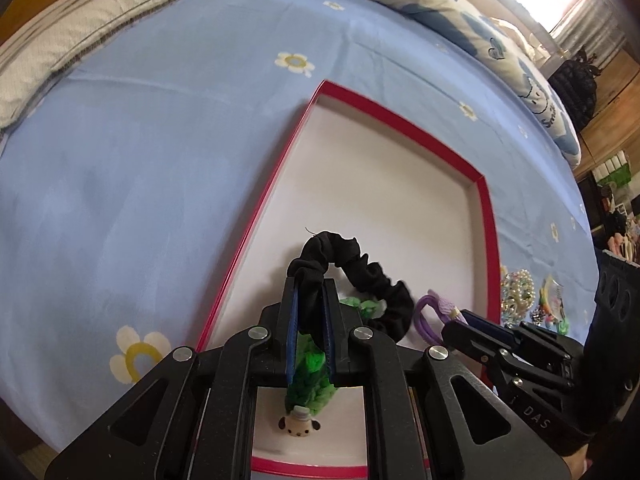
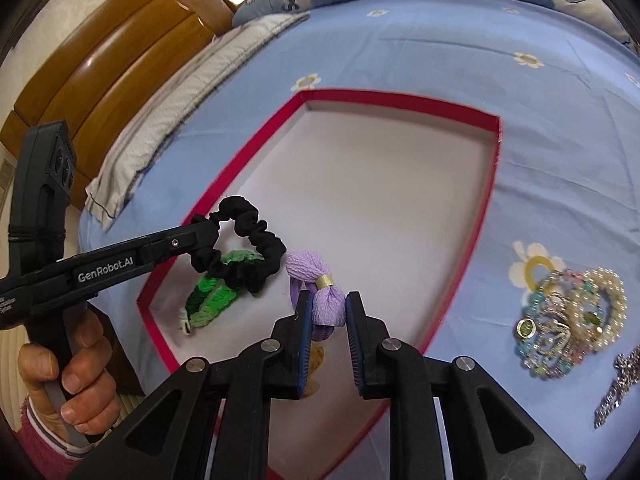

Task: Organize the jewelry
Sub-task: 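Carry scrunchie and purple bow into the red tray and open both tools, then withdraw both open tools from the tray toward the remaining jewelry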

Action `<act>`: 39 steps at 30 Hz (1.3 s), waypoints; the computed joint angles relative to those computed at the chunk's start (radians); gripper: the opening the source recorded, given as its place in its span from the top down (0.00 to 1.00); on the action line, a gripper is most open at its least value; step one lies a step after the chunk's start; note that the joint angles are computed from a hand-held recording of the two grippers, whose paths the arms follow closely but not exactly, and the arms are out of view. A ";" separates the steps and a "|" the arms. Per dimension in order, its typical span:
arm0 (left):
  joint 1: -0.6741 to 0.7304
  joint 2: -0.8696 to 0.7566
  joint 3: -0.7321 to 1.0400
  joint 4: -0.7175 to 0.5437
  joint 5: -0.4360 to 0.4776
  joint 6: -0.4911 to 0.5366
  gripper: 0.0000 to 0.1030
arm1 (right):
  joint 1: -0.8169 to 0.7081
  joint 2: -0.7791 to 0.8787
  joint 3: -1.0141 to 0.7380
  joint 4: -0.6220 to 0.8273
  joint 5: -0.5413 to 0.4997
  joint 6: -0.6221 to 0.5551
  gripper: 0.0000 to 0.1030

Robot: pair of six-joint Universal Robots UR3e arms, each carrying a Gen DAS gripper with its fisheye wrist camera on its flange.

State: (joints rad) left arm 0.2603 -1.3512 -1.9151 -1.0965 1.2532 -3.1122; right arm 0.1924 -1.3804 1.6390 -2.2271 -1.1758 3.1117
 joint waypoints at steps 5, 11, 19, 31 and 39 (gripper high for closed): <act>-0.007 0.007 -0.014 0.010 0.023 0.009 0.88 | 0.004 0.010 -0.008 0.014 -0.001 -0.011 0.80; -0.012 0.008 -0.011 0.005 0.031 0.009 0.80 | -0.002 0.014 -0.007 0.007 0.011 0.001 0.66; -0.012 0.033 0.008 -0.034 0.030 0.008 0.66 | -0.010 -0.036 0.015 -0.003 0.023 0.013 0.62; -0.073 0.112 0.062 -0.088 0.036 0.000 0.59 | -0.115 -0.299 0.184 0.026 0.066 -0.001 0.58; -0.184 0.094 0.108 -0.090 0.064 -0.033 0.58 | -0.286 -0.544 0.337 0.151 0.098 -0.068 0.56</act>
State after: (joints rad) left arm 0.0759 -1.2571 -1.8072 -1.1861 1.3174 -3.1450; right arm -0.0931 -1.9243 1.9761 -2.0759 -1.0781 3.0441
